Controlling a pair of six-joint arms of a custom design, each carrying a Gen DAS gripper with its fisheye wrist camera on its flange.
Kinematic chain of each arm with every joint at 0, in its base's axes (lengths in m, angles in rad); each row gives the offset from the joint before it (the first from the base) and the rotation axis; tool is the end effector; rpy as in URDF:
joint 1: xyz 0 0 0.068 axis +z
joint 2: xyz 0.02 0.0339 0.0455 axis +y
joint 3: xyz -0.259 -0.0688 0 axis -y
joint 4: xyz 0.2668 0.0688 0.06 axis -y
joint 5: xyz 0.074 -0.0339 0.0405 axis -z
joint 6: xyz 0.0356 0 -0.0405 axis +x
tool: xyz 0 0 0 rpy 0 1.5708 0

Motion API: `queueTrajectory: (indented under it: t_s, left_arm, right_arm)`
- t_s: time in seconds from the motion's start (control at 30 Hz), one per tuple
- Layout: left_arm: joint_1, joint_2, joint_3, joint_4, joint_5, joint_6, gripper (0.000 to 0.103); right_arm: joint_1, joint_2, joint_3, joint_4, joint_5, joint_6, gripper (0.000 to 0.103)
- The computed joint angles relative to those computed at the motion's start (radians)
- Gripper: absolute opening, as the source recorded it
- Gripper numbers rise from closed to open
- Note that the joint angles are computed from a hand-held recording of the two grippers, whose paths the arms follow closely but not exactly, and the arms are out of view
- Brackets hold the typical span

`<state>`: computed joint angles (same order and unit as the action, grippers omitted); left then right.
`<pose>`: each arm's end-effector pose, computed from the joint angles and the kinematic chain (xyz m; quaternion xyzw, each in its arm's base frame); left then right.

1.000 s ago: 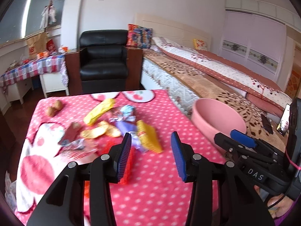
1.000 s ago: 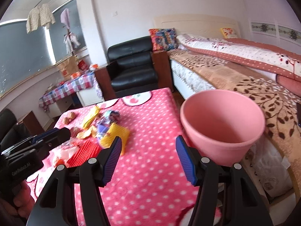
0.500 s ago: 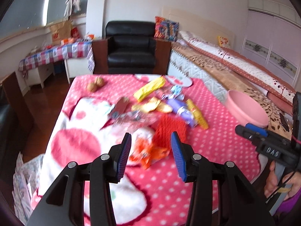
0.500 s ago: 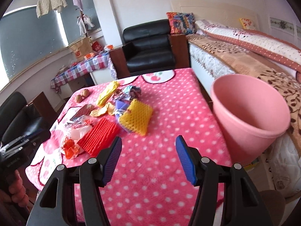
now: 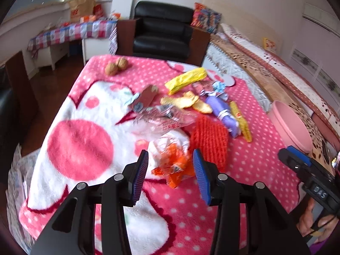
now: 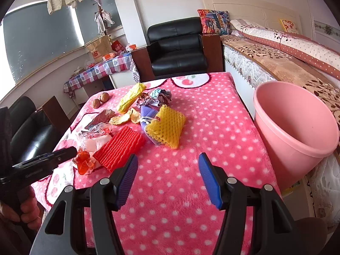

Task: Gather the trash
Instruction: 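Withdraw both open tools from the bucket back over the table, then grasp the yellow foam net with the right tool while the left tool grasps the white-orange plastic bag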

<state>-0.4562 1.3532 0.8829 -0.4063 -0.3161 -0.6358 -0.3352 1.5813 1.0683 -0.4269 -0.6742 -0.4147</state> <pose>0.2725 -0.1214 0.2161 -0.1366 0.9201 -0.0480 0.3639 0.3328 -0.0924 0.2116 -0.1382 0.8924 0.1854 0.3876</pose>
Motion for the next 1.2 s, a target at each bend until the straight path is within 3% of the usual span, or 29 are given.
queueTrajectory:
  t_s: [0.17,0.27,0.4,0.5,0.6,0.63,0.67,1.03,1.07,1.13,1.2]
  left_arm:
    - [0.013,-0.008,-0.03,0.028,0.035,-0.006,0.044]
    - [0.029,-0.01,-0.038,0.044,0.118,-0.01,0.044]
    - [0.013,0.002,-0.036,0.058,0.094,0.0,0.044]
    - [0.018,0.0,-0.035,0.06,0.095,0.009,0.032]
    - [0.025,-0.013,-0.043,0.066,0.105,0.023,0.027]
    - [0.024,-0.02,-0.049,0.069,0.104,0.031,0.007]
    - [0.026,-0.022,-0.048,0.065,0.109,0.039,0.0]
    - [0.037,-0.163,-0.12,0.083,0.139,0.097,0.002]
    - [0.039,-0.169,-0.118,0.077,0.14,0.099,0.005]
    - [0.047,-0.171,-0.116,0.078,0.142,0.093,0.029]
    - [0.064,-0.157,-0.107,0.082,0.15,0.082,0.042]
  right_arm:
    - [0.008,0.016,0.011,-0.003,0.012,0.003,0.059]
    - [0.013,0.024,0.017,-0.001,0.015,0.01,0.059]
    - [0.022,0.031,0.029,-0.006,0.018,0.017,0.059]
    - [0.034,0.027,0.027,-0.002,0.024,0.014,0.059]
    - [0.049,0.029,0.033,0.002,0.03,0.02,0.059]
    - [0.055,0.032,0.036,0.003,0.033,0.022,0.059]
    - [0.061,0.035,0.04,0.004,0.036,0.024,0.059]
    - [0.16,0.1,0.129,0.033,0.103,0.078,0.059]
    - [0.168,0.121,0.15,0.027,0.105,0.09,0.059]
    - [0.185,0.16,0.195,0.015,0.116,0.119,0.059]
    - [0.199,0.201,0.241,-0.001,0.127,0.147,0.055]
